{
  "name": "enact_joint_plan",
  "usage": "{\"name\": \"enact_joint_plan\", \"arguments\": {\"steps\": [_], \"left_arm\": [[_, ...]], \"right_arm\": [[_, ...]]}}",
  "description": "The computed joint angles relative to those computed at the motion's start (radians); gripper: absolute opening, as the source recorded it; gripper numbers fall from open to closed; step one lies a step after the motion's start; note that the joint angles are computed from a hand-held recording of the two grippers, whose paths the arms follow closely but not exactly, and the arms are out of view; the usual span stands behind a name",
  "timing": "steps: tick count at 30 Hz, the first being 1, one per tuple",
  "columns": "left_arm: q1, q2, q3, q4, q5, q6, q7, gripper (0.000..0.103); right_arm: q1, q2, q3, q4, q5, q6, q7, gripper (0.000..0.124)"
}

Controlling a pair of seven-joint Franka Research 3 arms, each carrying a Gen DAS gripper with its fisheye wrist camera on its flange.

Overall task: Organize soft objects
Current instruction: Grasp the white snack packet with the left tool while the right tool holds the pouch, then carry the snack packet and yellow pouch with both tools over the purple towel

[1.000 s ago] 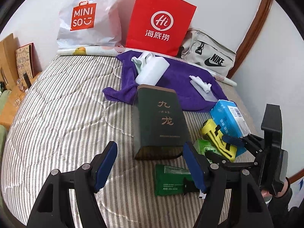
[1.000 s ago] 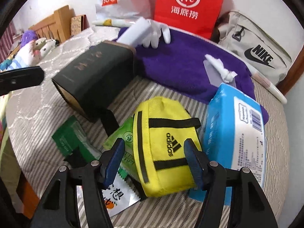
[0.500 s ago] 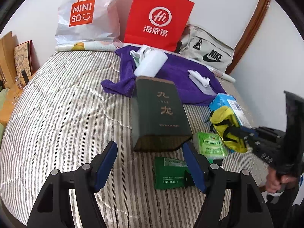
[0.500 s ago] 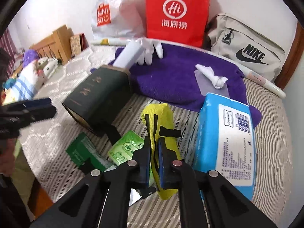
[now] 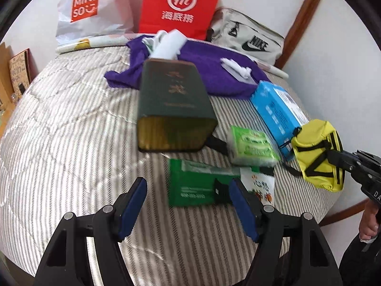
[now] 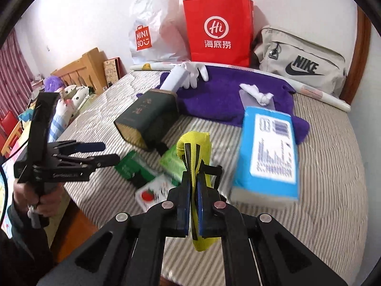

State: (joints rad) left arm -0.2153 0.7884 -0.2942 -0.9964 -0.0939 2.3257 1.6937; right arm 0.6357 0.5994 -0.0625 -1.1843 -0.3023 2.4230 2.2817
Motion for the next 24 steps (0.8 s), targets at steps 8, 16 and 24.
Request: {"name": "enact_joint_plan", "arguments": {"steps": [8, 16, 24], "left_arm": [[-0.006, -0.031, -0.029, -0.069, -0.013, 0.023, 0.042, 0.07], [-0.042, -0.033, -0.035, -0.063, 0.001, 0.022, 0.122, 0.07], [-0.07, 0.005, -0.027, -0.011, 0.011, -0.019, 0.155, 0.07]], "right_arm": [[-0.019, -0.092, 0.017, -0.215, 0.009, 0.074, 0.068, 0.005], [-0.025, -0.043, 0.015, -0.166, 0.002, 0.04, 0.053, 0.012], [-0.018, -0.083, -0.015, -0.254, -0.018, 0.112, 0.1, 0.009]]}}
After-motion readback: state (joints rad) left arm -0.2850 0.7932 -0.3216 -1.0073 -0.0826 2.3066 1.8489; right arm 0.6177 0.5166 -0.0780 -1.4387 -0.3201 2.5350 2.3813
